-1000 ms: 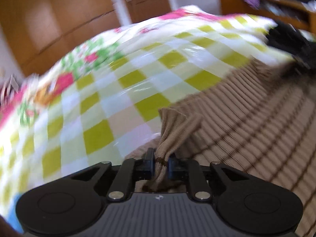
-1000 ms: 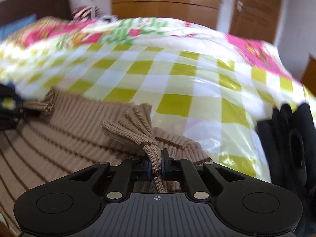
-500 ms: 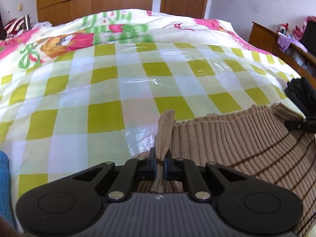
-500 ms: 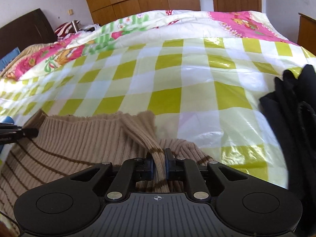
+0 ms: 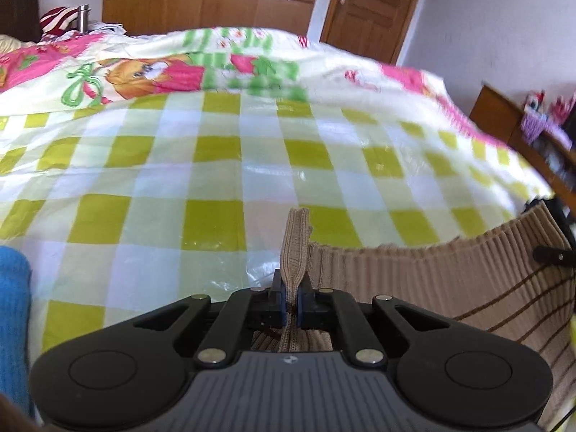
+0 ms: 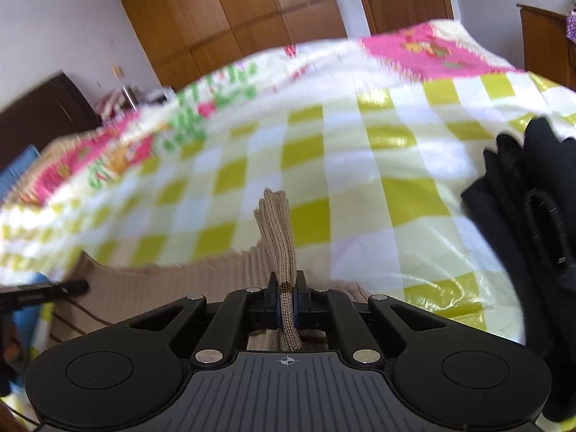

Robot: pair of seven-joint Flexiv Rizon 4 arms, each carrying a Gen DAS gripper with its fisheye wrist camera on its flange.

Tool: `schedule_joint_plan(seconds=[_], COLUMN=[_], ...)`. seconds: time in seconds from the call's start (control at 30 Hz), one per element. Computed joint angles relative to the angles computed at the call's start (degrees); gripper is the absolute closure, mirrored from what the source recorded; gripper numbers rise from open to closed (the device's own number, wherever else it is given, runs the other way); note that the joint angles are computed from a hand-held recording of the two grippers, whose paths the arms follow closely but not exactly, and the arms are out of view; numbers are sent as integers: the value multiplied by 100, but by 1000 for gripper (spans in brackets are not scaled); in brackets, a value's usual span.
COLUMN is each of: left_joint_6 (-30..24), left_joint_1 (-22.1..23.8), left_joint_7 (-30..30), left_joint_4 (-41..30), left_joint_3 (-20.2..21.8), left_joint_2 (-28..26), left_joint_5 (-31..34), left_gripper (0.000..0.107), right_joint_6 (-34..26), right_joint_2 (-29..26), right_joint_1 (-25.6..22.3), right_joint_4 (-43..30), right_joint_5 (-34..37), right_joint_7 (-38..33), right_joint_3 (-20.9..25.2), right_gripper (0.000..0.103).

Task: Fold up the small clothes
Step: 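Lift both hem corners, fold them toward the collar and open both grippers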

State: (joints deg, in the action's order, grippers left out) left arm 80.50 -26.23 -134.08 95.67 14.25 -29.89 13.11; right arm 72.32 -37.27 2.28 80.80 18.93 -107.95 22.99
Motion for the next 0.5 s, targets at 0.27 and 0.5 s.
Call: schedule_joint_plan(seconds=[0.27,0.5], left_joint_6=[1019,1408], left_joint_1=[-376,-1075], left_joint_7=[-553,-1323], left_joint_4=[1090,1625], left_joint_3=[167,575], left_joint_2=[1107,2039], left_joint_5=[154,750], left_gripper=[86,86], right_joint_6=[-243,-1225], right_joint_2=[1015,2423], right_joint_1=[-1392,-2785], right_joint_4=[458,1090], right_joint_5=[1810,3805], right_joint_7=[-1532,-2499], right_joint_3=[1309,1747], right_gripper=[98,99])
